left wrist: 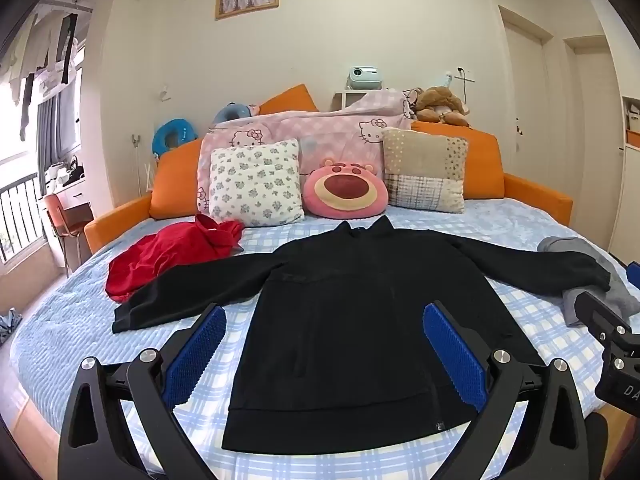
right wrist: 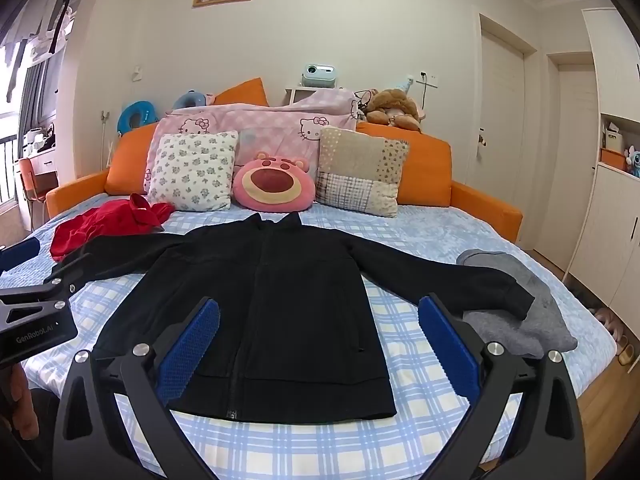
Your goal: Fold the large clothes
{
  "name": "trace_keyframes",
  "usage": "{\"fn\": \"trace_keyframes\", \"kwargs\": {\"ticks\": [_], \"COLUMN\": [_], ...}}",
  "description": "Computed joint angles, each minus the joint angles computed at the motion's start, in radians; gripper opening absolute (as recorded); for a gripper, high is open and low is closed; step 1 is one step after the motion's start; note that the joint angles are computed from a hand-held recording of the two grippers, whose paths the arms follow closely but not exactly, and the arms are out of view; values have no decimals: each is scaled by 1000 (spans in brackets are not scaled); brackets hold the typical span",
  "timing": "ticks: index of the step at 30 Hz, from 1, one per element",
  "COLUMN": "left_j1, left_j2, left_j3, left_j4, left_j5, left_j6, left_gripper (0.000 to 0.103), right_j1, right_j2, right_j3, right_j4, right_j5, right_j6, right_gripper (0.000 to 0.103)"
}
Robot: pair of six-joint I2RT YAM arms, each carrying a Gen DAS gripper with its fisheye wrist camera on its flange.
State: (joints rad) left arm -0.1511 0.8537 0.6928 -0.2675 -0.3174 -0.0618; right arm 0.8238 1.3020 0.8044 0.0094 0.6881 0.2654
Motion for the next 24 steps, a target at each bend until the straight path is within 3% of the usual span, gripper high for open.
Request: {"fn": "trace_keyframes", "kwargs": {"ticks": [24], "left_j1": [5], "left_j2": [-21], "left_j3": [-16], "left_j4": [-3], "left_j5": [-1], "left_j6": [-2], "left_gripper": [100], "right_j1": [5], "right_j2": [-3], "right_j3": [17], "right_j4": [-21], "right_j5": [2], "right_j6": [6], "right_gripper": [98]}}
